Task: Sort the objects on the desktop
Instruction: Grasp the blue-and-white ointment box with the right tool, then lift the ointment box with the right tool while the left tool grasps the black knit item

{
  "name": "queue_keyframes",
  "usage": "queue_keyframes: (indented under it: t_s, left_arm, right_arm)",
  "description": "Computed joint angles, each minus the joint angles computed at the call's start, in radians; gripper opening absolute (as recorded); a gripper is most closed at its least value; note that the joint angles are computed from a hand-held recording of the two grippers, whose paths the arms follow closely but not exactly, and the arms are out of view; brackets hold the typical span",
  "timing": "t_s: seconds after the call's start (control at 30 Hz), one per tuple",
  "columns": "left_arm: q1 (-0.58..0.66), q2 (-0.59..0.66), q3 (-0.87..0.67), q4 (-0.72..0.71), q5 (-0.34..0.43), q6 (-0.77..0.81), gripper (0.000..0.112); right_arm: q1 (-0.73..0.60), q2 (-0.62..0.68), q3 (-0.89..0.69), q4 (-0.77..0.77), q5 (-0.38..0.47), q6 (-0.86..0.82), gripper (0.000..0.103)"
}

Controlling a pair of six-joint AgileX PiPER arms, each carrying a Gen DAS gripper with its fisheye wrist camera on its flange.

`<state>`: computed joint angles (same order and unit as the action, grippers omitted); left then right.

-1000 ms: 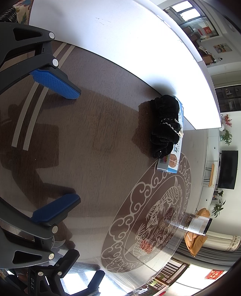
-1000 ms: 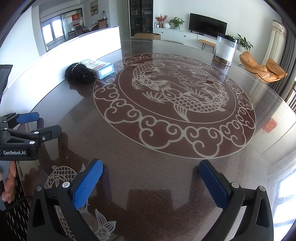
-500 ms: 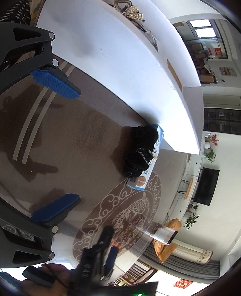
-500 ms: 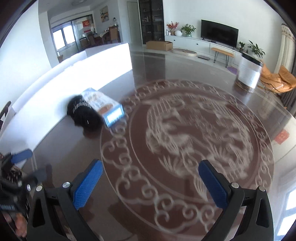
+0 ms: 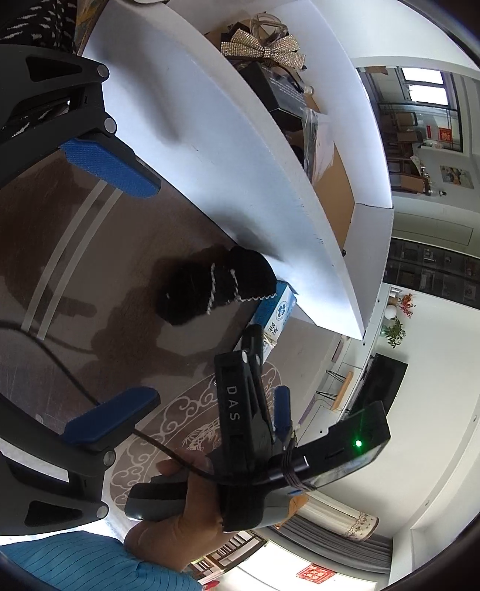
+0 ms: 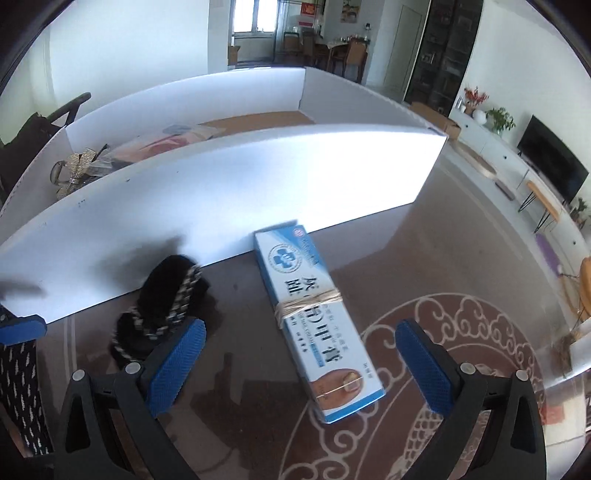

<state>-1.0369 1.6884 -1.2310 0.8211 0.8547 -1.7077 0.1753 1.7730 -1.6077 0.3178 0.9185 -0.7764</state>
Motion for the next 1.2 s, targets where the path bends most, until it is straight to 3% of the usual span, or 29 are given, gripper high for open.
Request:
queue_keyframes:
  t_s: [0.07,0.23,0.33,0.37,0.4,0.47,0.67,0.8,0.93,1.07,1.13,1.2]
  left_arm:
    - [0.014,0.015,-0.014,-0.038,-0.011,0.031,0.103]
    - [0.004,0.024,-0.026,-0.033,-0.001,0.03,0.103]
    - [0.005,0.023,-0.026,-0.035,-0.001,0.03,0.103]
    - [0.006,0.023,-0.026,-0.042,-0.001,0.033,0.103]
    - [0.007,0.022,-0.025,-0.047,-0.002,0.034,0.103]
    - [0.015,0.029,-0.031,-0.052,-0.01,0.038,0.103]
    - [0.015,0.051,-0.054,-0.075,-0.012,0.075,0.103]
    - [0.014,0.051,-0.054,-0.079,-0.021,0.081,0.103]
    - [0.027,0.061,-0.056,-0.103,-0.034,0.08,0.103]
    - [0.035,0.144,-0.168,-0.121,0.084,0.121,0.103]
    - [0.042,0.207,-0.256,-0.103,0.163,0.155,0.103]
    - [0.077,0.259,-0.333,-0.144,0.175,0.235,0.103]
  right_arm:
    - [-0.01,0.048,-0.058,-0.031,0.022,0.062,0.103]
    - [-0.002,0.203,-0.228,-0.049,0.183,0.092,0.103]
    - [0.016,0.212,-0.218,-0.022,0.169,0.09,0.101]
    - [0.024,0.206,-0.202,-0.028,0.153,0.104,0.085]
    - [0.025,0.197,-0.184,-0.023,0.142,0.111,0.082]
    - [0.02,0.148,-0.116,-0.011,0.097,0.12,0.045]
    - [-0.06,-0.084,0.21,0.008,-0.001,0.083,0.045]
    - [-0.281,-0.292,0.458,0.074,-0.043,-0.01,0.045]
    - [-0.553,-0.487,0.643,0.159,0.007,-0.17,0.045]
    - [-0.797,-0.596,0.743,0.286,0.094,-0.398,0.046]
    - [-0.832,-0.644,0.776,0.304,0.118,-0.435,0.046]
    - [-0.799,-0.644,0.783,0.303,0.09,-0.413,0.046]
